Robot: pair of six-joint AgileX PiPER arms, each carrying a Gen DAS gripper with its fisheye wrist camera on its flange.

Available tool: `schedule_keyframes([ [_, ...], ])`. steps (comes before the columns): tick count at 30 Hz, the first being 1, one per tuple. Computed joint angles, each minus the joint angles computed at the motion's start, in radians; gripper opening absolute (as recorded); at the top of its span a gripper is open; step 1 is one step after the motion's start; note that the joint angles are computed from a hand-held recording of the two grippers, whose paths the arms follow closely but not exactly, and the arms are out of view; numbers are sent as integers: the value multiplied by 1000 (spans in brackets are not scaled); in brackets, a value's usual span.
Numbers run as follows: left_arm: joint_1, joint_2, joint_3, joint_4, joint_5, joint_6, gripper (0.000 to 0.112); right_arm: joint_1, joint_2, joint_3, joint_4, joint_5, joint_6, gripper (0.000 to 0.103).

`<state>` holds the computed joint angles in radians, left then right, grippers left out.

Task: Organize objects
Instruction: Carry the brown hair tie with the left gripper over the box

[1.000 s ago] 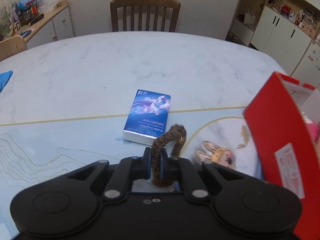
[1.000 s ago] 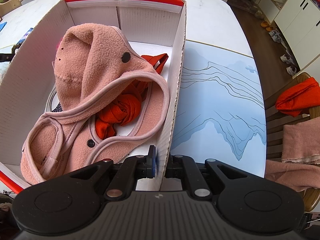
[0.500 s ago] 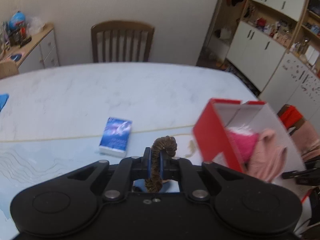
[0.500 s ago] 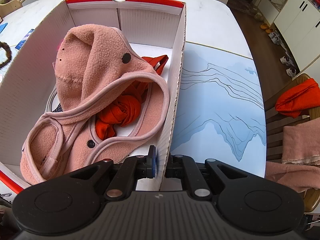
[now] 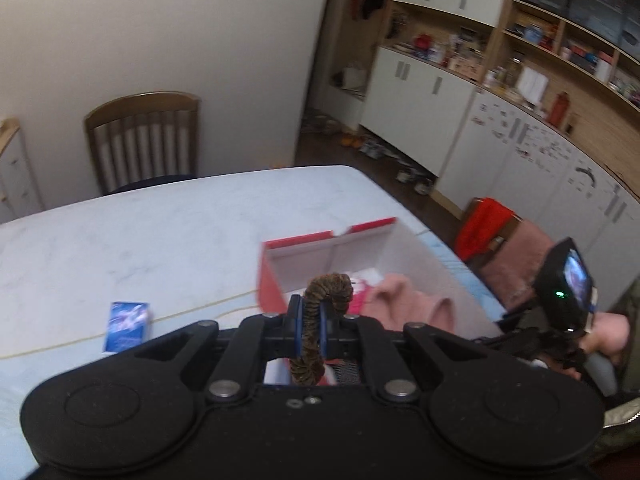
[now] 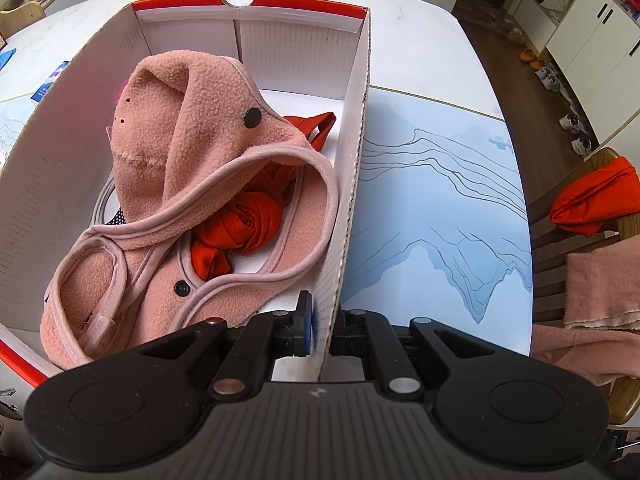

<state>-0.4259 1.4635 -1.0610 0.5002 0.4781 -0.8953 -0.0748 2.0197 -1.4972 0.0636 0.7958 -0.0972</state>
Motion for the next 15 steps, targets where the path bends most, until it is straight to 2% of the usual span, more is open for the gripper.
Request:
schedule_keyframes([
  [6, -42, 80, -80, -113, -30, 140, 5, -4, -8, 12, 13, -14, -8, 6],
  [15, -75, 233, -222, -445, -23, 509, 5, -18, -28, 40, 49, -34, -35, 6],
])
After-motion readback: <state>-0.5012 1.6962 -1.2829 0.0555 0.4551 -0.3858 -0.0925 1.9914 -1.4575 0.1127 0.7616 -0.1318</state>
